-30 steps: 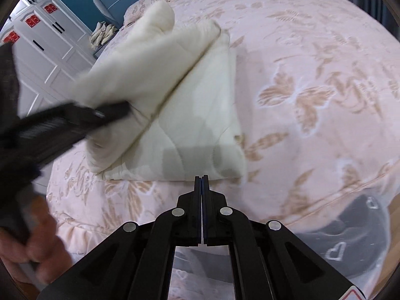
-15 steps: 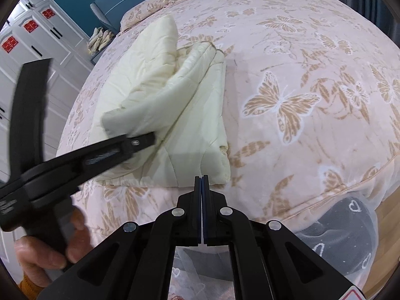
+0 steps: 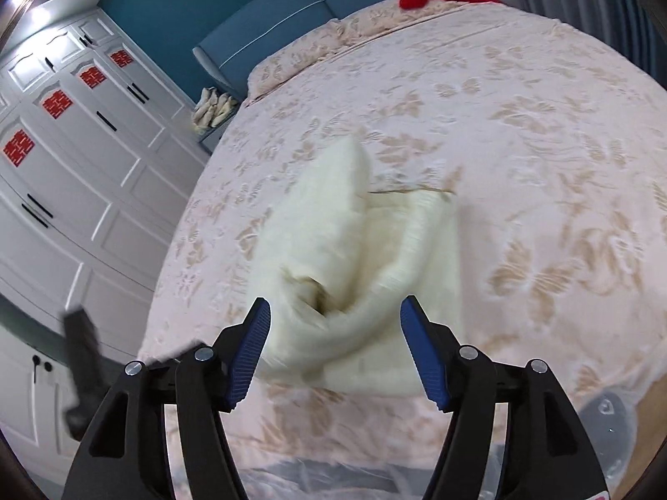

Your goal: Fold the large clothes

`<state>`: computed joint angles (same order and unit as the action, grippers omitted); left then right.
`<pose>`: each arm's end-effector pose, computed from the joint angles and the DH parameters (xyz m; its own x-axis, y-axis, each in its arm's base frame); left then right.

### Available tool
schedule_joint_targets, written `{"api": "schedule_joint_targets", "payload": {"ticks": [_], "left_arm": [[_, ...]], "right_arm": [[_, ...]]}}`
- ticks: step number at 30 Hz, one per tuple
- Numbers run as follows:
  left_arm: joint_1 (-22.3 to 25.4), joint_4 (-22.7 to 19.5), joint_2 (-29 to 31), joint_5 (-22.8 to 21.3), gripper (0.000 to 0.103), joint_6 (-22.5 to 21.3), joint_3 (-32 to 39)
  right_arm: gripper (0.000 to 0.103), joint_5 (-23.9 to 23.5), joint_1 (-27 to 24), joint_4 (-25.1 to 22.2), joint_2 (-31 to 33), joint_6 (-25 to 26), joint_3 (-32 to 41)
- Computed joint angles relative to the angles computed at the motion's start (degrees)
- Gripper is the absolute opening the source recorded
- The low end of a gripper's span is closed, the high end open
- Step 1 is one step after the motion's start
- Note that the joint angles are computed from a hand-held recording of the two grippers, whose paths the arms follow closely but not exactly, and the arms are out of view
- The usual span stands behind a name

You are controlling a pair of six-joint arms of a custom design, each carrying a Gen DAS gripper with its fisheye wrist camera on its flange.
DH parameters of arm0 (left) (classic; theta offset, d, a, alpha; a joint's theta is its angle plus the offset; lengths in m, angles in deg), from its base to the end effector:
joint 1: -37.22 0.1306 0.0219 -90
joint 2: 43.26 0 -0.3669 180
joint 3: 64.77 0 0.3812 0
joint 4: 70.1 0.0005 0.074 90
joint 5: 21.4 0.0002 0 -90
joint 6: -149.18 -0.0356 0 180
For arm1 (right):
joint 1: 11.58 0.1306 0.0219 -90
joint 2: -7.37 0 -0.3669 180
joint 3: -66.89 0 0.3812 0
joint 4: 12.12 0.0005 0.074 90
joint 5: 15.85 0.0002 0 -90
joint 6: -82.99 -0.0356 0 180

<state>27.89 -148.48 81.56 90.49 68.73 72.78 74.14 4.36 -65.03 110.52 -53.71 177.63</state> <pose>0.6364 -0.1185 0.4182 -0.9367 -0.0021 -0.3502 0.1488 0.9029 -0.4034 0.5388 0.1534 0.4602 -0.6689 0.5658 -0.4821 0.3092 0.8015 0.5118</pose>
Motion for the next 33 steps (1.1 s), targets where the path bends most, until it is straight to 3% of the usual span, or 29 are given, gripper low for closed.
{"api": "schedule_joint_targets", "payload": {"ticks": [7,9,10,13,16,19,22,27,33], "left_arm": [[-0.02,-0.75,2.31,1.14,0.058,0.17,1.18],[-0.39,-0.81,2.9,1.63,0.058,0.45,2.56],[-0.52,-1.01,3.35,1.63,0.058,0.59,3.57],[-0.79,-1.43,4.3,2.61,0.058,0.68,6.36],[-1.8,-1.61,4.55,2.06,0.057,-0.27,8.47],[-3.38,-1.96,4.92,1.32,0.057,-2.02,8.99],[-5.37,-1.94,5.12,-2.01,0.055,-3.65,7.93],[-7.69,-1.4,5.76,-7.81,0.054,-5.27,6.18],[-8.67,-0.47,6.3,-11.79,0.054,-6.37,5.48]], "right_arm": [[0.064,-0.05,-0.04,-11.65,12.6,1.25,16.78],[0.046,-1.1,-0.08,-12.9,14.49,1.82,18.62],[0.025,-2.63,-0.27,-12.37,14.84,2.05,18.46],[0.016,-2.28,-0.19,-8.79,11.65,2.03,14.16],[0.013,-0.37,-0.07,-4.64,5.4,2.11,6.88],[0.013,3.09,0.24,-6.77,2.47,2.24,2.37],[0.012,3.27,-0.11,-7.17,1.07,0.48,-2.31],[0.0,4.83,-0.5,-8.45,1.08,-0.15,-6.72],[0.0,-0.14,-1.64,-6.5,1.71,0.64,-7.96]]}}
